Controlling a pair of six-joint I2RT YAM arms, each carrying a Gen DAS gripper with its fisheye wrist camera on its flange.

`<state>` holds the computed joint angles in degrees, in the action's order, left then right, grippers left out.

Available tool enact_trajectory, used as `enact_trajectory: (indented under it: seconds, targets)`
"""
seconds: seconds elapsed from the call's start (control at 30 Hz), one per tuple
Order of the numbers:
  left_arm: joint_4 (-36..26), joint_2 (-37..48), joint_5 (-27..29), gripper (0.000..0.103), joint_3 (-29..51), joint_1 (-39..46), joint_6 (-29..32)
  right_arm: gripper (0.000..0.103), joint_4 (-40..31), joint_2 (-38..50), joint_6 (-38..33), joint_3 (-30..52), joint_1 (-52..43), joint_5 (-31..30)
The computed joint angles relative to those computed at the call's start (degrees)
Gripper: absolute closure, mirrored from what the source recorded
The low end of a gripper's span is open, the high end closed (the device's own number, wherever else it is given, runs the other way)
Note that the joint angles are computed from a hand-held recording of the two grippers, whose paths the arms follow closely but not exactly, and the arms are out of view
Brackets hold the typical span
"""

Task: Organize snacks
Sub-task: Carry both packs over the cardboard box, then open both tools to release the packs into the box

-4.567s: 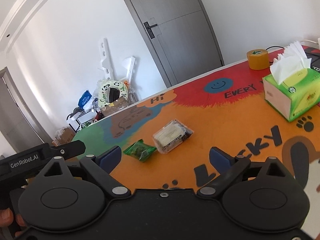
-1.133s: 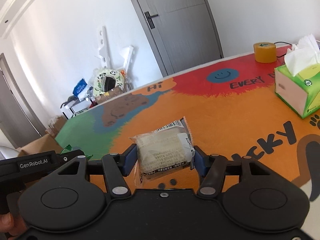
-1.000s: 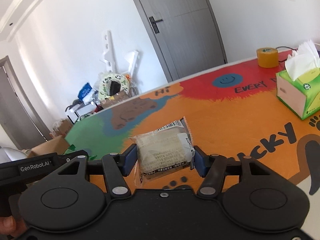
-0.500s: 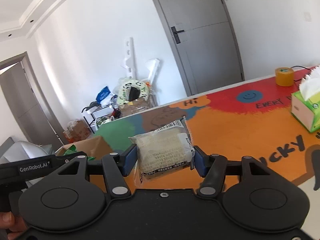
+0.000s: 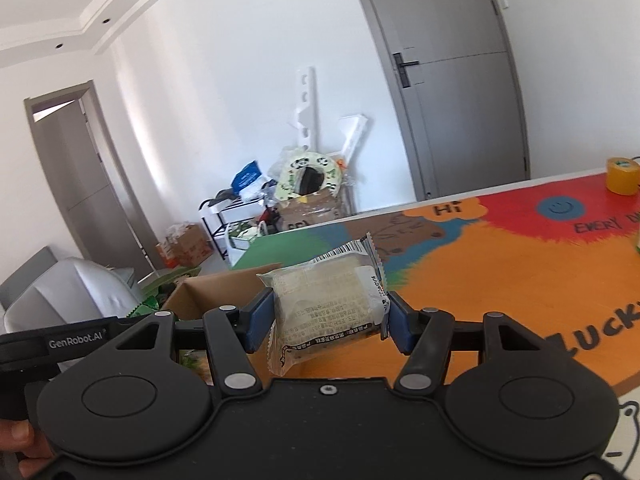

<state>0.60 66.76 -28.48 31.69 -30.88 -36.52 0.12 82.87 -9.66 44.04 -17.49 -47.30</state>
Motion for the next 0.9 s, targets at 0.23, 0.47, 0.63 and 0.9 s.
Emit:
enact_trajectory:
  seconds: [0.23,0.47,0.63,0.9]
  targets:
    - [-1.25,-3.06,2.63,0.067,-2.85,2.66,-0.41,0.045,0.21,-2.76,0.78,-1.51,4.41,1.58]
    - [-1.87,-5.33,3.0,0.064,-5.43,4.17,-1.49,0.045,-0.29,-4.89,1.36,-2.79,8.56,3.91]
    - [-4.81,-9.44,4.73,0.059,-6.33,6.69,-1.92,0.045,-0.77,-6.45,1.71,-3.51,11.6,4.71]
    - [-7.54,-14.21,3.3,0.048,-6.77,7.66,-1.49,0.045,-1.18,-7.71,2.79,-4.41,15.63,5.04]
